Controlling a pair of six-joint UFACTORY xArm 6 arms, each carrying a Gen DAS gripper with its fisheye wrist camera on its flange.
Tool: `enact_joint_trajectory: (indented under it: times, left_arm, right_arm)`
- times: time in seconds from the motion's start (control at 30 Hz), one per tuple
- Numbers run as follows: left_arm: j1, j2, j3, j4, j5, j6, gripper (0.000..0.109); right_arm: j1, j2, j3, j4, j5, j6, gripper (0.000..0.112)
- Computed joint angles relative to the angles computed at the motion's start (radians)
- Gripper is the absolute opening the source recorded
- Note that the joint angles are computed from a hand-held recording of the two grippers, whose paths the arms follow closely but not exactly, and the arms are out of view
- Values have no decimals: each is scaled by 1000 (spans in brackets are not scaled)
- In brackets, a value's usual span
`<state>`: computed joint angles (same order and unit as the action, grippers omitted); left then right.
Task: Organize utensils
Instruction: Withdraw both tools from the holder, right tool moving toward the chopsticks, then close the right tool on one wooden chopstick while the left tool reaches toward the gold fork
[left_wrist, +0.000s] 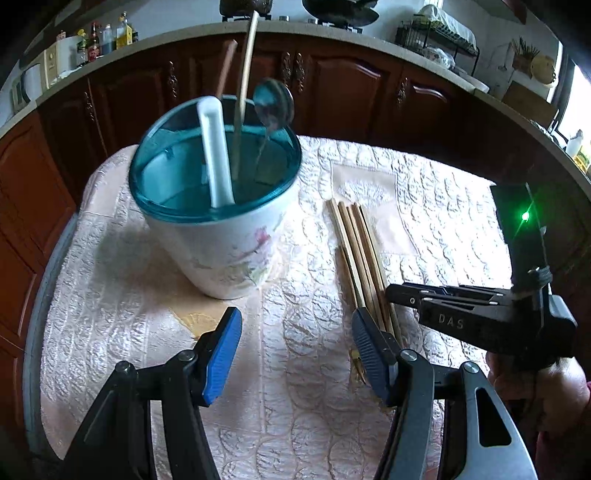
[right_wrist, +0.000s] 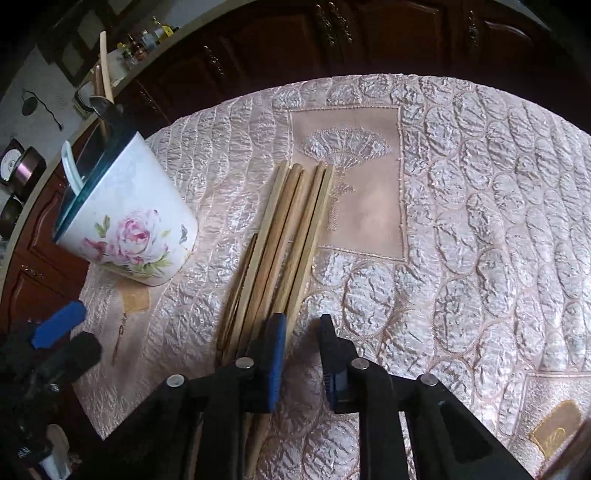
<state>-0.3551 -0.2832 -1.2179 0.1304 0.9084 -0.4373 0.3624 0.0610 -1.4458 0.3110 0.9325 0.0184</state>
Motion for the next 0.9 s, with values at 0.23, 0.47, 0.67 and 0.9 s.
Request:
enact_joint_trajectory:
  times: [0.23,0.47,0.67,0.9]
  left_arm:
    - [-23,62,-22,-23,-7,9,63]
    - [-21,136,-45,-85,-33,25,59]
    - [-24,213,-101,-114,-34,32,47]
    - [-25,261,-127,-179,-73,60,18]
  right_arm:
    - [-12,43,-28,15,-21,-9,16]
    - [-39,-19,53,9,-46,8,8]
    - [-48,-30,58,16,-31,17,12]
    - [-29,-16,53,13,-52,33,9]
